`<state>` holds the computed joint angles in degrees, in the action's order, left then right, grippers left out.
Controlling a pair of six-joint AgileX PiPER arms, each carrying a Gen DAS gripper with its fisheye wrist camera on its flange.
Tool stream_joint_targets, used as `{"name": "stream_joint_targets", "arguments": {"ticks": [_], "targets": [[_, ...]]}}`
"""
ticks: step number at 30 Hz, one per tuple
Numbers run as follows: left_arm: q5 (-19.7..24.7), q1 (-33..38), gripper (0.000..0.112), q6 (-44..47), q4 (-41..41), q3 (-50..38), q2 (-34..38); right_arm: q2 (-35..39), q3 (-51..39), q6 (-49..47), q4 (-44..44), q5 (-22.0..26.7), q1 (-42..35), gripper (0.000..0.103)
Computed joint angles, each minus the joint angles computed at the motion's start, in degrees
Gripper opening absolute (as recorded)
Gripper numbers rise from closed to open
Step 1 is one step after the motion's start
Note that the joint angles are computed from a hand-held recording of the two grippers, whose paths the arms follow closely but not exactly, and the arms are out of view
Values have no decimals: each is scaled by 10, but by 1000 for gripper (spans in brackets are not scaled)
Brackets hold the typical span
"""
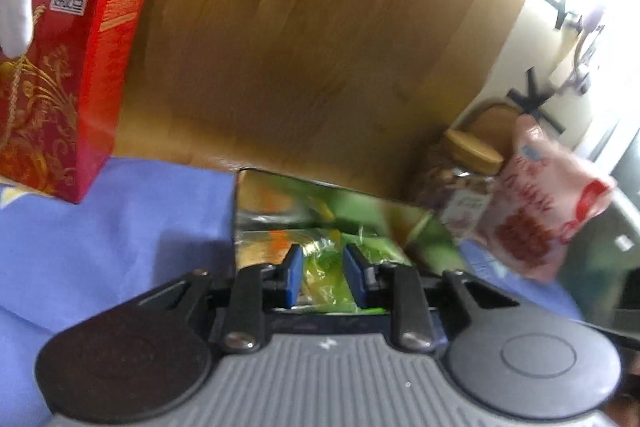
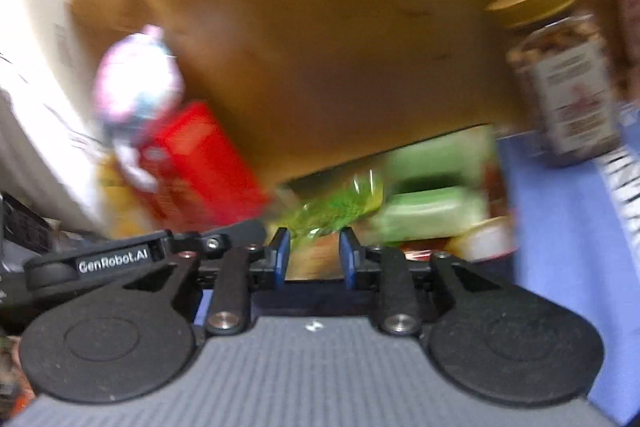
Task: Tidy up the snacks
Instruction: 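Grasp the green candy packet with the left gripper and drop it into the tin, then grasp the pink UHA wafer box with both grippers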
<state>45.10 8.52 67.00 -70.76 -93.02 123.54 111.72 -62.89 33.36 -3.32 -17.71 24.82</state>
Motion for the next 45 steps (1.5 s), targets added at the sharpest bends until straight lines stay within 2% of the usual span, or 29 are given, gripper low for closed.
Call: {"name": "stream_joint_targets", "arguments": {"ticks": [4,7,9,13,16,17,20,22,24,25,26,28,30,33,37,45], "targets": [[38,45,26,158,-114,124,-56,-71,177,-3,11,-155,1,35],[39,64,34,203,-114,190,-86,-94,276,59,-55,-232,-15,35],[31,70,35,191,-85,203,-90,-85,287,73,-63,-234,2,36],[33,91,35,175,-50,221,-81,-97,318,-44,66,-213,73,37],[48,101,38,180,-54,233,-76,-105,355,-63,101,-247,92,37],[43,97,40,194,-61,241,-76,-104,352,-69,111,-242,94,37],[-13,71,38,178,-47,256,-81,-104,321,-127,146,-174,97,37],[9,77,39,184,-53,257,-72,-91,301,-149,142,-152,97,37],[15,73,37,180,-62,257,-66,-70,263,-206,180,-124,103,35],[11,67,37,171,-62,259,-68,-58,241,-243,206,-109,104,26],[-5,57,37,165,-62,268,-79,-47,226,-287,245,-107,109,23],[-23,40,37,169,-65,283,-96,-40,209,-394,355,-111,124,23],[-24,26,37,172,-63,291,-102,-40,215,-437,409,-134,127,23],[-26,10,37,184,-72,301,-106,-54,245,-367,361,-140,100,23],[-15,-4,37,181,-76,317,-115,-83,285,-411,414,-162,111,23],[-33,-34,37,302,-178,412,-158,-102,369,-370,420,-242,133,24]]}}
